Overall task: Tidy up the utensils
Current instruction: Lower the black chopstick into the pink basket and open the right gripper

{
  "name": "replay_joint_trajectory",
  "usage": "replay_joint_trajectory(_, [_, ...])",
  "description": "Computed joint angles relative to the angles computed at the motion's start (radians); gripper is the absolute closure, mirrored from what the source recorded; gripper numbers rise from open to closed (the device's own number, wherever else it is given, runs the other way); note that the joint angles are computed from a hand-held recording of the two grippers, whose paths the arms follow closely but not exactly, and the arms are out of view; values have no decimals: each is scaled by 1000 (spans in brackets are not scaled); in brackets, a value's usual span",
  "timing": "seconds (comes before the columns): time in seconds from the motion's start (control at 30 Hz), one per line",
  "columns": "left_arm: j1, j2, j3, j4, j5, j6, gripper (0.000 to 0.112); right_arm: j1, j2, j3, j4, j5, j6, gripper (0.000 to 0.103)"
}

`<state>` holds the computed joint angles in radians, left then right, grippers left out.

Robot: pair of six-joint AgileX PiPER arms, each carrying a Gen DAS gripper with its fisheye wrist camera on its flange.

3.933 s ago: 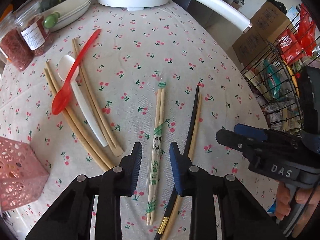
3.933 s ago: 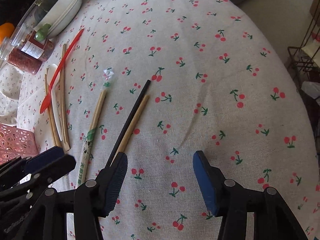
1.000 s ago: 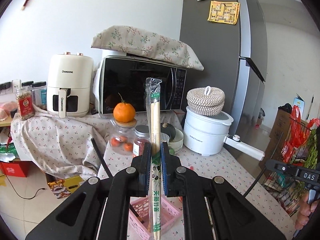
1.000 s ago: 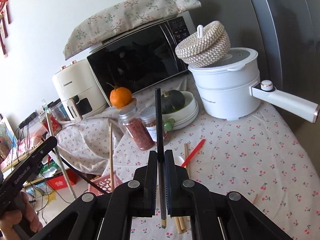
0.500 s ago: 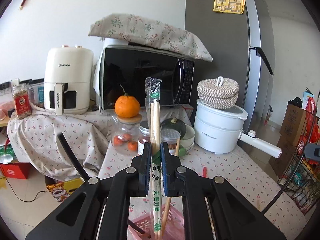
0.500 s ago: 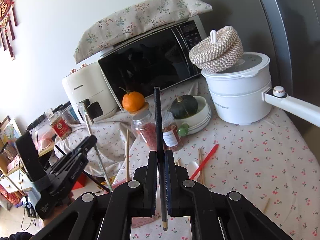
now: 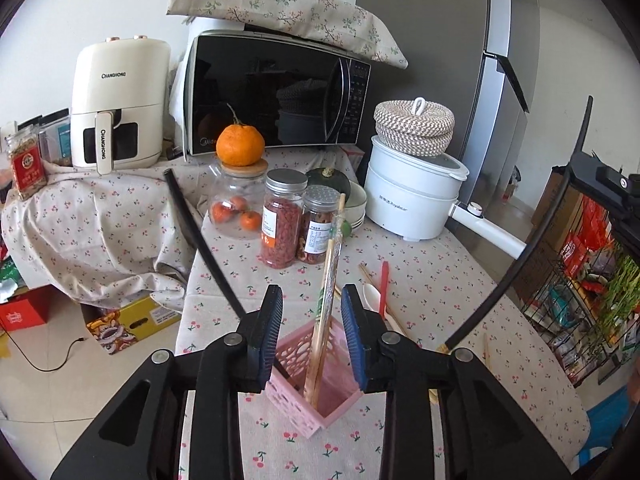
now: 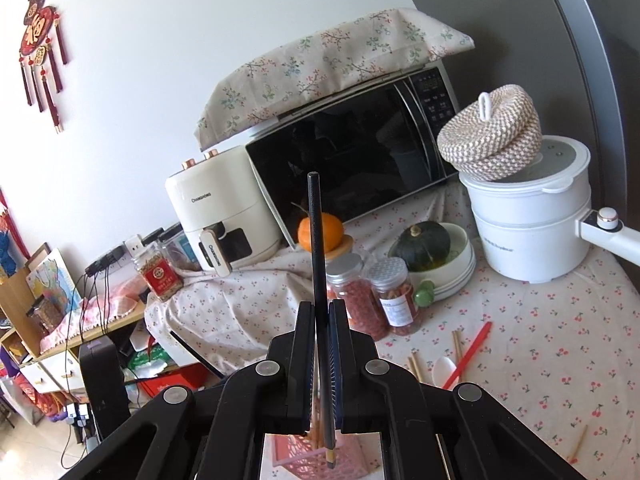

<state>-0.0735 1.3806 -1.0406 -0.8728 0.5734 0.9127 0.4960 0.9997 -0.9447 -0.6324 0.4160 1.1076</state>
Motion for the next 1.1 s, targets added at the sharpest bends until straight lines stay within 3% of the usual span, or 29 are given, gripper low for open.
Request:
replay_joint_trajectory(0.13, [64, -13, -16, 70, 105, -58, 65, 23, 48, -29, -109, -12, 121, 98])
replay_joint_trajectory(0.2, [78, -6, -31, 120, 150, -99, 52, 29, 76, -33, -191, -15, 212, 98])
replay_joint_trajectory(0.37, [83, 20, -50, 210, 186, -176, 44, 35, 159, -46, -310, -20, 362, 98])
replay_joint_trajectory(0.57, [76, 45, -59, 269, 201, -203, 39, 27, 252, -81, -270, -30, 332, 97])
replay_joint_trajectory(0.7, [76, 48, -60, 287, 213, -207, 35, -9, 276, -83, -153, -64, 248, 91])
replay_joint_trajectory(0.73, [76, 49, -61, 290, 217, -207, 35, -22, 273, -83, -93, -72, 195, 85])
replay_joint_trajectory(0.77, [74, 47, -61, 295, 221, -210, 35, -37, 266, -76, -38, -88, 149, 67])
replay_joint_trajectory(0.83, [67, 42, -58, 305, 225, -217, 35, -59, 235, -48, 12, -127, 121, 46])
replay_joint_trajectory(1.1, [26, 21, -48, 334, 266, -259, 34, -113, 99, 4, 153, -74, -45, 27])
